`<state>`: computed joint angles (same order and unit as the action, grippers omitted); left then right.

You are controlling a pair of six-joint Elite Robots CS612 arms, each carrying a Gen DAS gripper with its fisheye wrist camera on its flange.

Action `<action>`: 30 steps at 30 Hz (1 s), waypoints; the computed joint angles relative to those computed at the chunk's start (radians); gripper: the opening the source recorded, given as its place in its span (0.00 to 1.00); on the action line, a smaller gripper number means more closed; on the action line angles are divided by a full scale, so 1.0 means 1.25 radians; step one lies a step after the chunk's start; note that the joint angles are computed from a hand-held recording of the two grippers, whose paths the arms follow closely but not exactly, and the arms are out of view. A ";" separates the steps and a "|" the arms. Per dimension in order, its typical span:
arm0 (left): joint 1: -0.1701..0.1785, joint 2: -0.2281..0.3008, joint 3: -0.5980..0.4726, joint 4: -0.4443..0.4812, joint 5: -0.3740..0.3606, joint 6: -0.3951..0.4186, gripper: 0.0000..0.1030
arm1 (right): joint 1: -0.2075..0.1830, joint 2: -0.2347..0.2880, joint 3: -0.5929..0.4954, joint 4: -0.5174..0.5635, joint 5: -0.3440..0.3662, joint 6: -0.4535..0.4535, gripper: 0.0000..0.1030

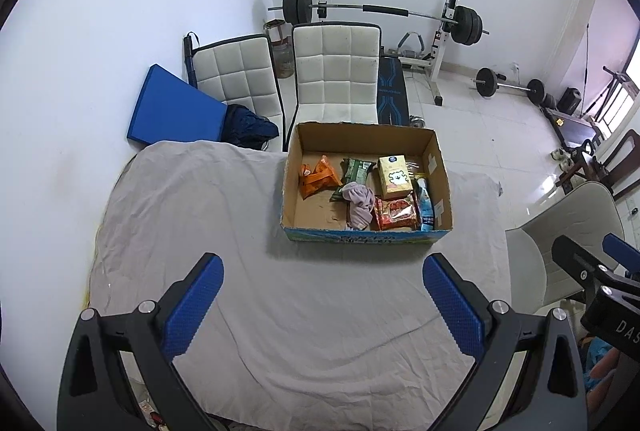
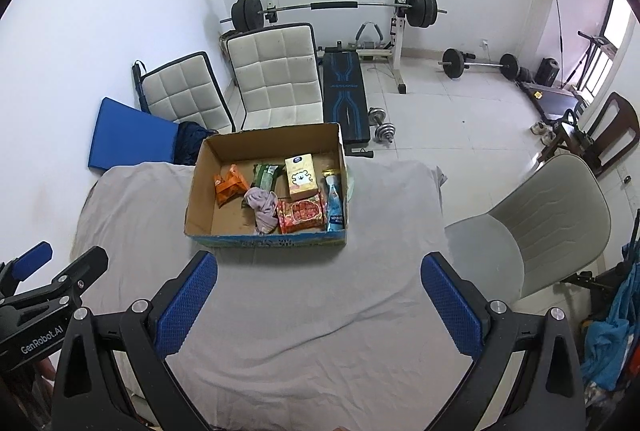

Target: Organize soft objects

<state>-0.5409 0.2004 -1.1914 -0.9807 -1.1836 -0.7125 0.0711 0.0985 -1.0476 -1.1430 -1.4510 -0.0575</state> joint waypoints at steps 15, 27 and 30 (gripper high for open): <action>0.004 -0.007 0.026 -0.028 0.020 0.007 0.99 | 0.009 -0.010 0.041 -0.042 -0.011 -0.018 1.00; 0.005 -0.008 0.028 -0.030 0.020 0.007 0.99 | 0.008 -0.004 0.026 -0.039 -0.009 -0.021 1.00; 0.005 -0.009 0.029 -0.031 0.023 0.008 0.99 | 0.009 -0.004 0.025 -0.039 -0.011 -0.021 1.00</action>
<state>-0.5351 0.1897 -1.1551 -1.0199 -1.1546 -0.7027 0.0822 0.0937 -1.0170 -1.1919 -1.4642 -0.0841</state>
